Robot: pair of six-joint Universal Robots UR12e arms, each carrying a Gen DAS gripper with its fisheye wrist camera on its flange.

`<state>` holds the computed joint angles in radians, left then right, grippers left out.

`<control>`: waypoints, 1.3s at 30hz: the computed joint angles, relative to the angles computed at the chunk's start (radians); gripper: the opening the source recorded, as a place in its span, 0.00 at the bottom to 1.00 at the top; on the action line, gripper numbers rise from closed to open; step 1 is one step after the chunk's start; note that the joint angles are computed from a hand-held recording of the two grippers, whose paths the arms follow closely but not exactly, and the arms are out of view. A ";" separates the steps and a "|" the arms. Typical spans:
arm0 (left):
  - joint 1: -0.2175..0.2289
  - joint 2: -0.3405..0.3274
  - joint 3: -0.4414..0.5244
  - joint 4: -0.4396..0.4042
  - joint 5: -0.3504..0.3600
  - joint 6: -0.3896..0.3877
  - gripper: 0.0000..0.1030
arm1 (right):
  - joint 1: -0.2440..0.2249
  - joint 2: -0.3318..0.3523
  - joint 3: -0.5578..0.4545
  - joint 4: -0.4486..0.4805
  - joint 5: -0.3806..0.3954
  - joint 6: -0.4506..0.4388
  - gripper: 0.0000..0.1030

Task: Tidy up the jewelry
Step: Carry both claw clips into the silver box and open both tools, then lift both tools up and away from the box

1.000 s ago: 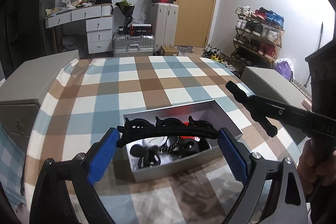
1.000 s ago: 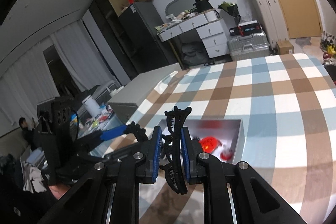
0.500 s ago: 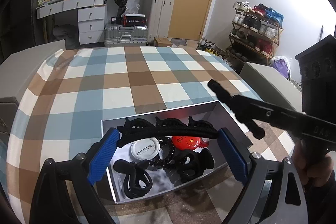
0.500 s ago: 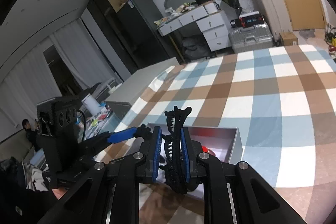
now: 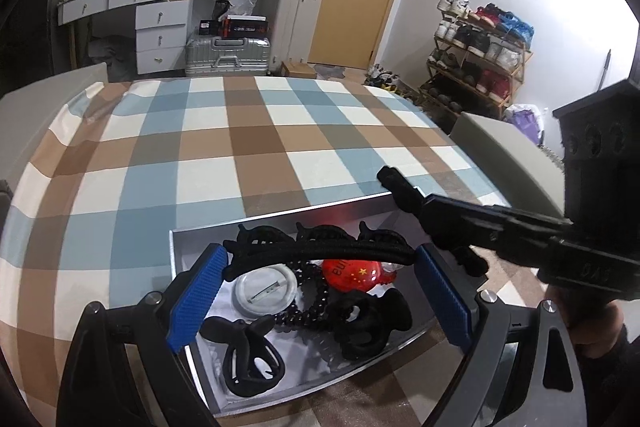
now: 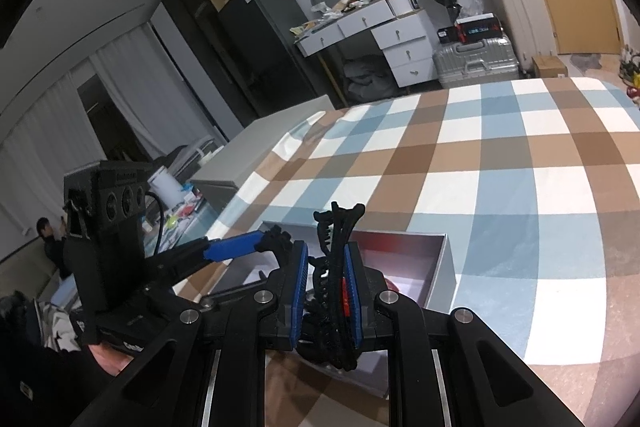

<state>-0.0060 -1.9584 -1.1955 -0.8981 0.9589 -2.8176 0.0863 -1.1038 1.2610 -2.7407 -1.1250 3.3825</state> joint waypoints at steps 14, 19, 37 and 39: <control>0.002 -0.024 0.052 -0.152 -0.060 0.092 0.90 | 0.006 0.005 -0.008 0.026 -0.030 0.007 0.19; 0.004 -0.011 0.036 -0.123 -0.042 0.071 0.90 | 0.004 0.000 -0.001 0.004 -0.030 0.033 0.19; 0.022 0.055 -0.087 0.241 0.030 -0.061 0.90 | 0.042 -0.048 0.063 -0.151 -0.180 0.016 0.42; 0.020 0.059 -0.093 0.268 0.045 -0.065 0.90 | 0.048 -0.054 0.070 -0.175 -0.196 0.009 0.45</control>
<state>0.0139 -1.8991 -1.2884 -0.6296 1.0036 -2.8830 0.1343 -1.1574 1.3310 -2.9159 -1.3213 3.3916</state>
